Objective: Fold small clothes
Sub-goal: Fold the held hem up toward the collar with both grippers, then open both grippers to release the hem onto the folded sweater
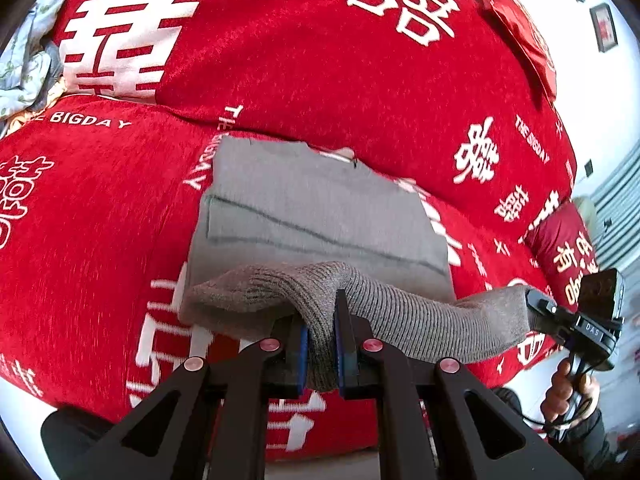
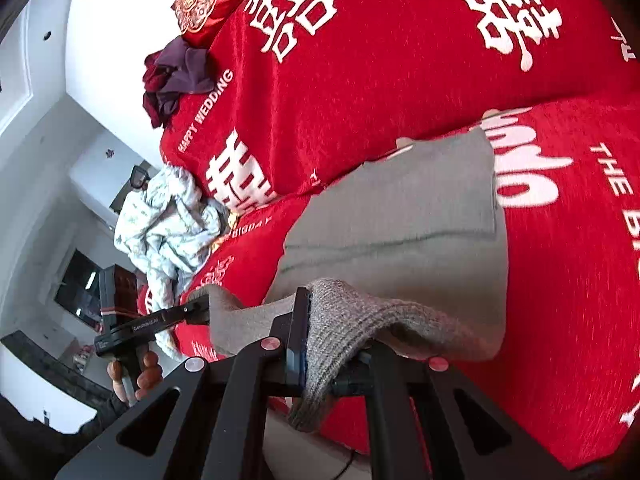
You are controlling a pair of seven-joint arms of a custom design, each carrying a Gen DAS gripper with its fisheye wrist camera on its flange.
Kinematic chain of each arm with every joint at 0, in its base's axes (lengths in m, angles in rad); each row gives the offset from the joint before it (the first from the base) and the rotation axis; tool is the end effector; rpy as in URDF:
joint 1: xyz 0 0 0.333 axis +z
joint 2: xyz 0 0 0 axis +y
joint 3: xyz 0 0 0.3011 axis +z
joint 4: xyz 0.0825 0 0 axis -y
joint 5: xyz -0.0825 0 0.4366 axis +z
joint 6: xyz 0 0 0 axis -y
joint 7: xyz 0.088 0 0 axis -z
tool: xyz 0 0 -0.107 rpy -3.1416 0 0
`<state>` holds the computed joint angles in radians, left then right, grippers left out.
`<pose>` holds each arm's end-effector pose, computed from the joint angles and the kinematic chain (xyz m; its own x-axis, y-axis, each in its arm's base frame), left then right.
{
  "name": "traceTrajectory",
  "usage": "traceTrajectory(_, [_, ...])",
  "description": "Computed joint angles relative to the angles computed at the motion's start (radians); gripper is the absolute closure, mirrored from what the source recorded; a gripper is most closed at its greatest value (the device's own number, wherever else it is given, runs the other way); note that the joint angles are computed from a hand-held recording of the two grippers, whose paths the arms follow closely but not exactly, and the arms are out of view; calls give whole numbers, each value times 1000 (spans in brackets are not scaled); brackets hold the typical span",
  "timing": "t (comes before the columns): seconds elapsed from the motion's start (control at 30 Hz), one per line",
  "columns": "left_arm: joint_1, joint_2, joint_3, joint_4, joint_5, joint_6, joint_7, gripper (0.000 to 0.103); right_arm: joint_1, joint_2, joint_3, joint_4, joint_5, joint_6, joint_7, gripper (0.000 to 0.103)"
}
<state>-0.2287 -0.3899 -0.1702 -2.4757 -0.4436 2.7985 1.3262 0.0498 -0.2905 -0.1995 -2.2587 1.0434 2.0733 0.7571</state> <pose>0.4836 -0.1845 0.4706 0.0472 -0.8926 0.4485 -0.8129 -0.2952 -0.5021 0.5365 -0.0398 0.4779 0.3319 -0.6646 -0.6694 -0.8639 0.0708 -0.4987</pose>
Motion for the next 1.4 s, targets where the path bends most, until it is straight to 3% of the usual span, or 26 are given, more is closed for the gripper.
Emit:
traceTrajectory(0.3, [56, 190, 6, 186, 32, 6, -24, 92, -7, 180, 43, 179, 60, 30, 47, 96])
traceTrajectory(0.53, [104, 387, 2, 382, 160, -24, -78, 92, -42, 354, 114, 357, 60, 65, 95, 96])
traceTrajectory(1.1, [117, 897, 65, 914, 267, -177, -206, 92, -131, 966, 292, 1019, -183, 102, 424, 96])
traceTrajectory(1.23, [113, 969, 79, 997, 293, -215, -232, 92, -162, 1027, 332, 1075, -220, 109, 481, 96])
traceTrajectory(1.4, [109, 972, 102, 986, 306, -150, -312, 92, -205, 1058, 381, 1106, -256, 89, 519, 96])
